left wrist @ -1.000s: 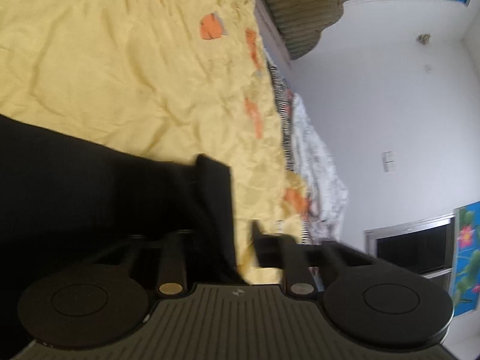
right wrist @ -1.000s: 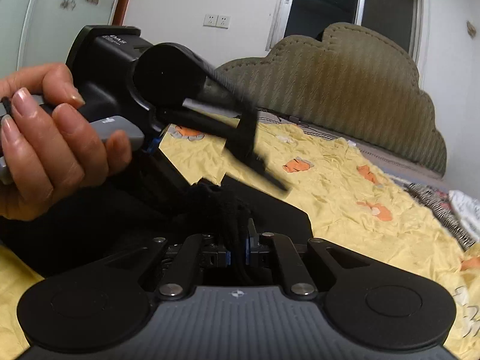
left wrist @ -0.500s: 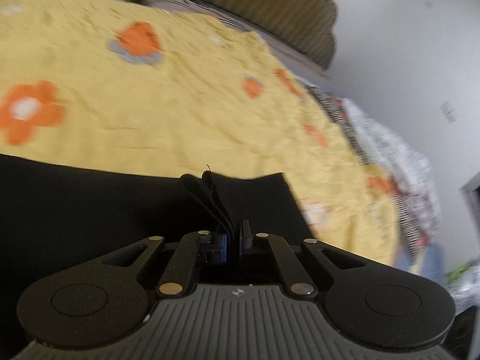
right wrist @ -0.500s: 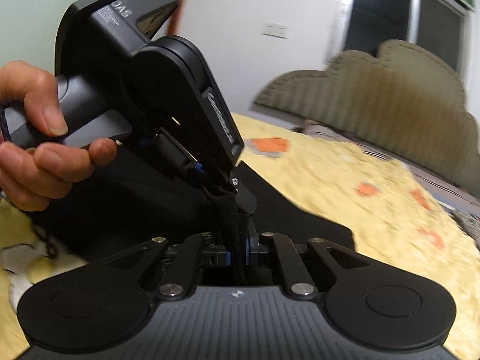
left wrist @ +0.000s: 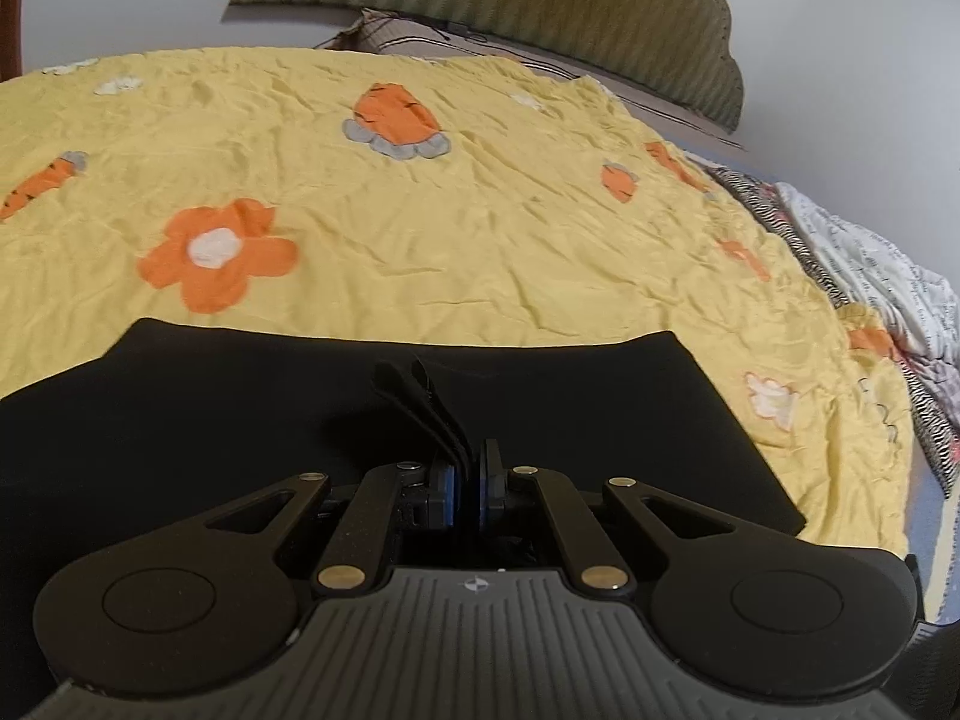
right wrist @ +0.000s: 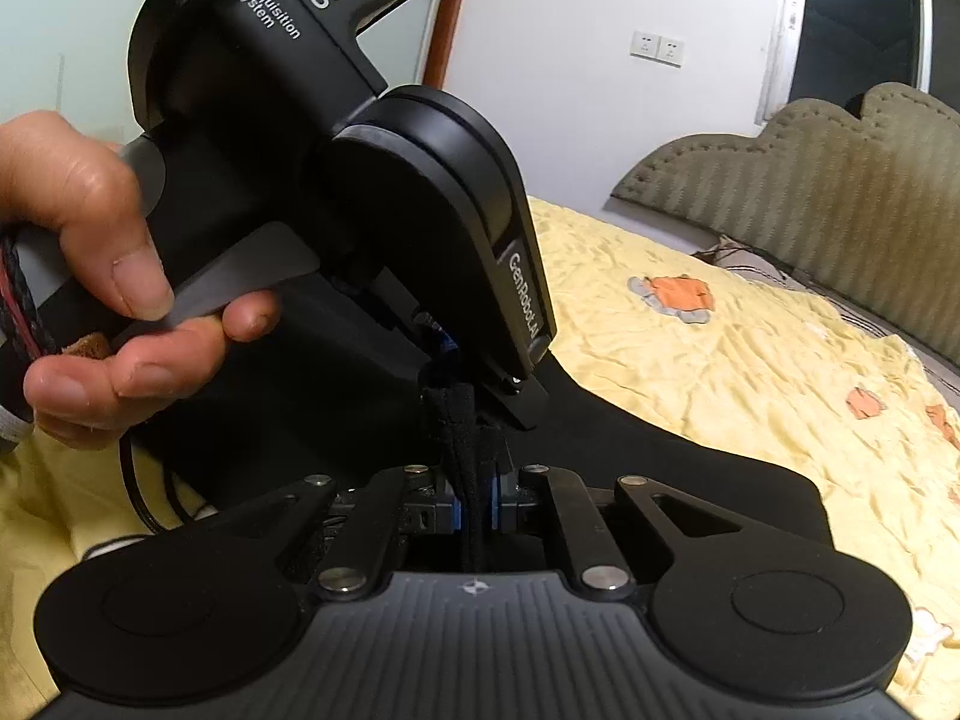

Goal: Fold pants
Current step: 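Fold the held trouser edge over with the left gripper toward the right gripper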

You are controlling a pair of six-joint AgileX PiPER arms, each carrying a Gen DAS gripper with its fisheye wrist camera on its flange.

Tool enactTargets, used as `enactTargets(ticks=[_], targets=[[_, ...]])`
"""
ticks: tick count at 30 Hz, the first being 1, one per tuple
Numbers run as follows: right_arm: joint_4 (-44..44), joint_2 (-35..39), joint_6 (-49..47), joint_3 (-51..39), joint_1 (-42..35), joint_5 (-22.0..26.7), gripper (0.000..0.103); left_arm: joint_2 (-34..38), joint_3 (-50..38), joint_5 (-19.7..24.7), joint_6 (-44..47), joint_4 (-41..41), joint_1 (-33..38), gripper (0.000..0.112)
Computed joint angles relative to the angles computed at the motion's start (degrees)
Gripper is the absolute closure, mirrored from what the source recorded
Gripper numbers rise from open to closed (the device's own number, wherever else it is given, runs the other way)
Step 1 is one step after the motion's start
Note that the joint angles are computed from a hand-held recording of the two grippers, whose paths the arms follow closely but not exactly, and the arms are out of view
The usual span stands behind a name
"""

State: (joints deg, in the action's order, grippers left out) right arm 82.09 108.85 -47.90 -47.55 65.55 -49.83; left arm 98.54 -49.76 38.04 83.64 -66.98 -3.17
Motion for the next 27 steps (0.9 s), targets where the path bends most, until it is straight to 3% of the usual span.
enactTargets(ticks=[4,6,9,11,15,18,19,21,23,25,27], targets=[[-2.42,-0.20,0.75,0.03,-1.31,1.34,0.095,-0.62,1.07,-1.51,1.99,-0.86,0.86,0.106],[-2.95,0.06,0.86,-0.38,-2.33,2.17,0.094,0.23,0.10,-2.15,-0.73,1.38,0.56,0.093],[0.64,-0.62,-6.52,-2.14,-4.99,7.47,0.083,1.85,-3.19,-0.74,-9.76,6.80,1.90,0.083],[1.08,-3.61,-8.61,-0.02,-3.95,7.70,0.083,1.17,-3.80,-1.14,-8.89,4.57,4.01,0.070],[-8.68,-15.62,4.09,11.36,-5.09,8.62,0.083,-0.09,-7.16,-0.68,-10.91,5.19,4.69,0.060],[-4.36,-18.00,2.33,12.84,-10.35,9.05,0.083,-0.57,-8.07,1.36,-9.79,7.77,1.46,0.052],[-2.78,-17.67,1.28,12.47,-13.36,11.36,0.083,-0.63,-7.66,1.29,-9.98,8.22,0.15,0.051],[-6.50,-17.20,5.61,13.14,-18.81,17.87,0.083,-0.09,-6.06,0.10,-6.52,7.31,-2.55,0.048],[-10.76,-15.76,7.73,13.09,-21.17,22.59,0.083,2.01,-5.19,-4.62,-4.36,7.66,-6.15,0.046],[-6.56,-14.62,1.75,12.35,-18.38,19.27,0.083,4.73,-5.67,-9.60,-9.05,11.60,-8.70,0.049],[-5.92,-16.80,-0.35,13.18,-18.84,18.87,0.083,3.97,-5.03,-8.93,-7.15,8.61,-7.25,0.049]])
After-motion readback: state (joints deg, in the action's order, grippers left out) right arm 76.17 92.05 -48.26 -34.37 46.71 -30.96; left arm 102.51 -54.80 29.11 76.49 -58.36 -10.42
